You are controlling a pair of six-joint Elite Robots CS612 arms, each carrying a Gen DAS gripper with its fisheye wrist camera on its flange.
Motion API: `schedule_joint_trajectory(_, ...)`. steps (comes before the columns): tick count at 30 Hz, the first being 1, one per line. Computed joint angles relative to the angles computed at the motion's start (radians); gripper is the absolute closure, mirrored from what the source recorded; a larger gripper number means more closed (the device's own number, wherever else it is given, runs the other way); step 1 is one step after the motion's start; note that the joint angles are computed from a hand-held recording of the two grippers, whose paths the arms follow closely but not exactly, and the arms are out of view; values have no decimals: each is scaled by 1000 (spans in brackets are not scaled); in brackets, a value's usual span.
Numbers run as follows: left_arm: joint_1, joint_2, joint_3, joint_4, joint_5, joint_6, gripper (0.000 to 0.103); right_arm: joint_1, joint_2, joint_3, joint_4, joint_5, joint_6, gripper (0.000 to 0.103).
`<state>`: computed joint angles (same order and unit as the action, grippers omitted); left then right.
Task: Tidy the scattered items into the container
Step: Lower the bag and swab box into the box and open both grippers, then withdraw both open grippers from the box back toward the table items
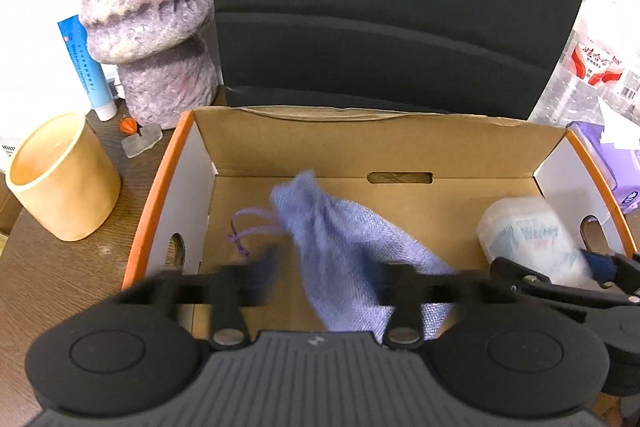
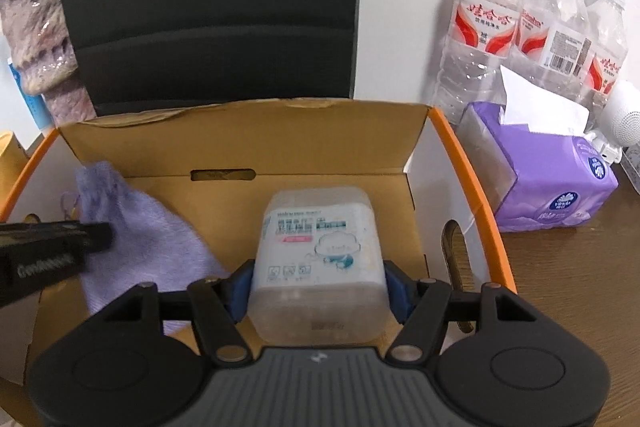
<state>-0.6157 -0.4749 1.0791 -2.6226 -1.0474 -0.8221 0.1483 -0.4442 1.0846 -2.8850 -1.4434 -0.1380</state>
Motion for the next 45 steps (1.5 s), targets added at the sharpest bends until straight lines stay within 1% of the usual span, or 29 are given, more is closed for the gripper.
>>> schedule_joint_trajectory(1,-3,0,5,-16,12,6,21,0,-1,5,-16,0,-5,29)
schedule_joint_trajectory(2,-5,-1,10,-32,23,12,19,1,-3,10,-29,-4,-14,25)
schedule_joint_trajectory(3,-7,-1,15,-50,28,17,17,2,-4,15,-43,-7,-22,18)
schedule_joint_trajectory(4,-6,-3,21,-67,21,20,11,2,-5,18,-52,-6,-29,12)
schedule_joint_trajectory(5,-7,-5,27,-83,17,20,7,2,-8,23,-58,-1,-36,10)
schedule_joint_trajectory(7,-9,-10,38,-109,18,19,3,2,-12,31,-66,7,-47,2)
schedule_joint_trajectory(8,-10,-12,42,-117,21,22,1,1,-16,38,-75,12,-51,1)
schedule_joint_trajectory(11,-15,-17,53,-132,40,37,0,1,-25,56,-94,24,-56,0)
schedule_joint_trajectory(15,-21,-34,79,-149,51,34,0,0,-43,85,-113,37,-61,0)
schedule_joint_trajectory(23,-39,-92,168,-212,85,18,0,1,-91,160,-159,36,-63,0)
schedule_joint_trajectory(31,-64,-159,268,-265,118,-3,0,0,-159,260,-219,42,-57,0)
schedule_joint_trajectory(37,-88,-204,335,-316,148,6,0,-3,-216,345,-282,36,-78,0)
schedule_joint_trajectory(45,-129,-253,413,-401,173,37,0,-11,-289,469,-388,52,-104,0)
